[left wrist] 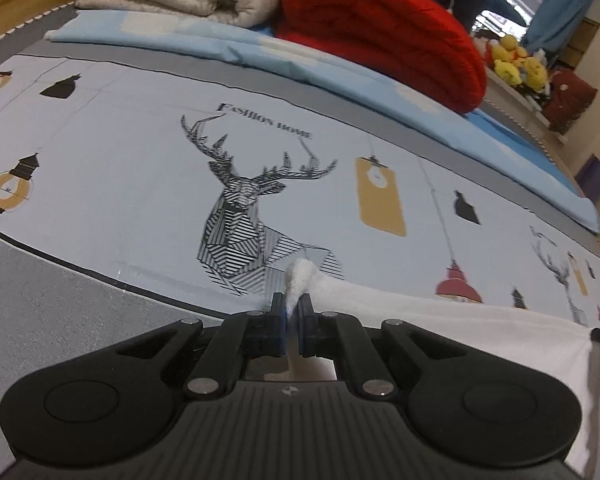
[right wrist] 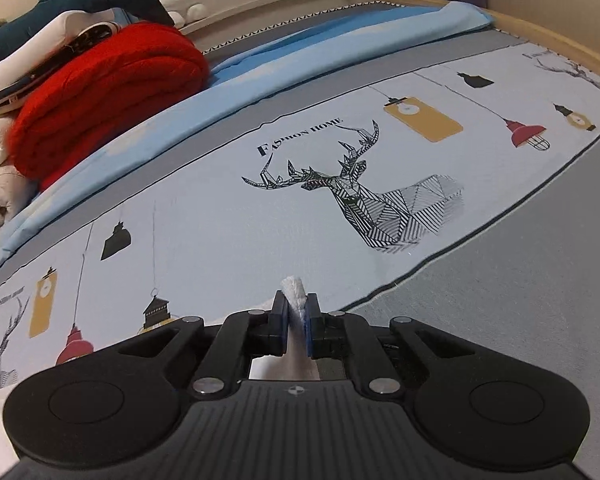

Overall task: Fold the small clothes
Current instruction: 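Lower the hem onto the shirt and open both grippers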

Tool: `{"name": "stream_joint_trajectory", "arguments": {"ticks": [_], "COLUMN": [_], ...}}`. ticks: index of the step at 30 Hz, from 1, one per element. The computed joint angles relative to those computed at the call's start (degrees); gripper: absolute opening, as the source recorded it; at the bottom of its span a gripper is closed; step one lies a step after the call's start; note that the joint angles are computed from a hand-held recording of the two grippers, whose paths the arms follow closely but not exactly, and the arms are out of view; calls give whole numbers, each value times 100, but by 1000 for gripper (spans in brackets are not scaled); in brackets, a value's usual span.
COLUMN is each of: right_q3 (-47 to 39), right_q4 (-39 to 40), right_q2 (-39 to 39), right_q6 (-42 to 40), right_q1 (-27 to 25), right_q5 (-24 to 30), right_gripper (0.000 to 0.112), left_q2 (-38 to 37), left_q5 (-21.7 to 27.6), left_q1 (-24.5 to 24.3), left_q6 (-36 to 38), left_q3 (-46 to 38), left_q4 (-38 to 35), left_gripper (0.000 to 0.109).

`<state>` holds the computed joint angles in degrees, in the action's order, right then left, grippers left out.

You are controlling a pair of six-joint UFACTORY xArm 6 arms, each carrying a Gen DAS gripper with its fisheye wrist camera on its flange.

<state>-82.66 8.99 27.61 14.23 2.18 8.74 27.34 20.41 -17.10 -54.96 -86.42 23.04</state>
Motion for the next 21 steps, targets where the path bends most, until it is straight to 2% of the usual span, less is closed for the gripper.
{"name": "stream_joint_trajectory", "arguments": {"ticks": [2, 3, 5, 6, 8, 9, 11, 12, 14, 18, 21], "right_q3": [-45, -99, -375, -547, -719, -633, -294, -63, 424, 1155, 1769], "right_q4": [151, 121, -462, -576, -844, -976, -1007, -747, -102, 1168, 1460], "right_q2": [79, 132, 288, 371, 420, 336, 17, -194, -715, -1756, -2485], "right_q6": [-170, -207, 203, 278, 495, 656, 796, 546, -234, -1631, -2378], "right_q1": [47, 58, 23, 10, -30, -57, -97, -95, -72, -96, -124], "right_q5": [-165, -148, 434, 882, 1415, 1395, 1175, 1028, 911, 1470, 1855], "right_gripper": [7, 7, 13, 14, 15, 15, 17, 18, 21, 21, 24], "left_q2": [109, 176, 299, 288, 104, -51, -440, -629, -1005, -1994, -2588], "left_q5": [110, 201, 486, 539, 461, 344, 99, 206, 559, 746, 628], "left_q1": [-2, -14, -36, -36, -26, -20, -38, -64, -119, -314, -474], "left_q6": [80, 341, 1120, 1234, 974, 906, 1294, 1658, 1973, 2808, 3335], "left_q3": [-105, -174, -332, -320, -148, 11, 426, 554, 765, 1628, 2413], "left_q4": [-130, -437, -1414, -1606, -1337, -1276, -1793, -2228, -2550, -2901, -3541], "left_gripper": [6, 7, 9, 9, 9, 9, 15, 15, 15, 15, 15]}}
